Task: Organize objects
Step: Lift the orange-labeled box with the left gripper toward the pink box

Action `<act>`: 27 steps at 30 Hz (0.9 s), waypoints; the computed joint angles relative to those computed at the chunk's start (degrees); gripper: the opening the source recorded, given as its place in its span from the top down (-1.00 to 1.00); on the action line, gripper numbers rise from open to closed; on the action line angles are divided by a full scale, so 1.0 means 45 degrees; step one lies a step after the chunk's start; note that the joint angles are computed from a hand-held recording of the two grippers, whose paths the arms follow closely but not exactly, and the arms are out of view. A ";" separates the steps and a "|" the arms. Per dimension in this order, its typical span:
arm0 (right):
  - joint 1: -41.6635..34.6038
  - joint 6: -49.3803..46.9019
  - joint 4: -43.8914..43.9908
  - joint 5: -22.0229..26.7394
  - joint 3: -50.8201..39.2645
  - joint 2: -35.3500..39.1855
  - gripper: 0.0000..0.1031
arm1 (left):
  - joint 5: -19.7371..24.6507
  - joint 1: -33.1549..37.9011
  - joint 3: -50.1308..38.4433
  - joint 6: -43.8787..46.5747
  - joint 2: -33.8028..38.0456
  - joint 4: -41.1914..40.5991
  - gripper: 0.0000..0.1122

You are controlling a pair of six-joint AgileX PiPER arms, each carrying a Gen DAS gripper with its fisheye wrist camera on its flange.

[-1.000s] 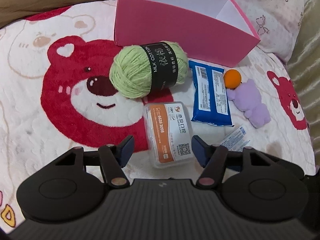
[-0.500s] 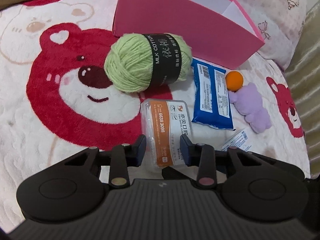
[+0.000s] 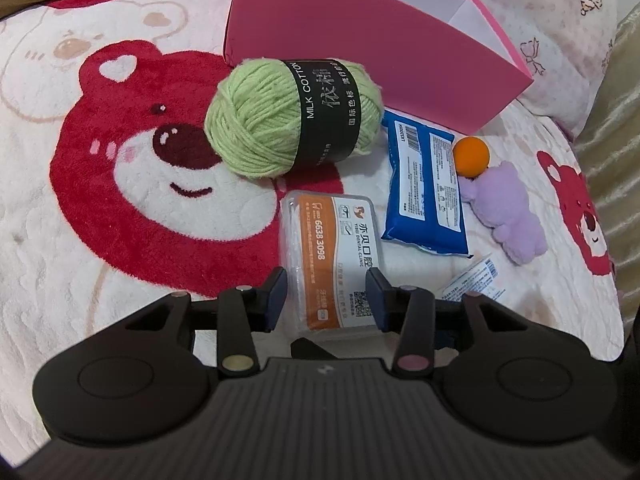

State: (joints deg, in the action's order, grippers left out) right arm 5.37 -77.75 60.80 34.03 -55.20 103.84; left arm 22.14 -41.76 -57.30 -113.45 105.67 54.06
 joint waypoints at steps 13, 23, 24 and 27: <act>0.0162 -0.0898 0.1076 -0.0311 -0.0039 0.0400 -0.33 | 0.0059 0.0009 -0.0158 0.0608 -0.0004 -0.0785 0.29; 0.0306 -0.0721 0.1029 -0.0548 0.0107 0.0224 -0.33 | 0.0255 0.0003 -0.0426 0.1739 0.0081 -0.1804 0.29; 0.0311 -0.0894 0.1200 -0.0591 0.0138 0.0251 -0.33 | 0.0233 0.0007 -0.0417 0.1771 0.0076 -0.1846 0.29; 0.0152 -0.1589 0.1712 -0.0458 0.0177 0.0411 -0.34 | -0.0161 0.0201 -0.0141 0.1440 -0.0107 -0.1931 0.31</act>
State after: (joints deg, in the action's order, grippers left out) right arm 6.06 -84.90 68.50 31.97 -54.40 105.69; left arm 21.42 -40.85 -57.93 -106.96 105.19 45.37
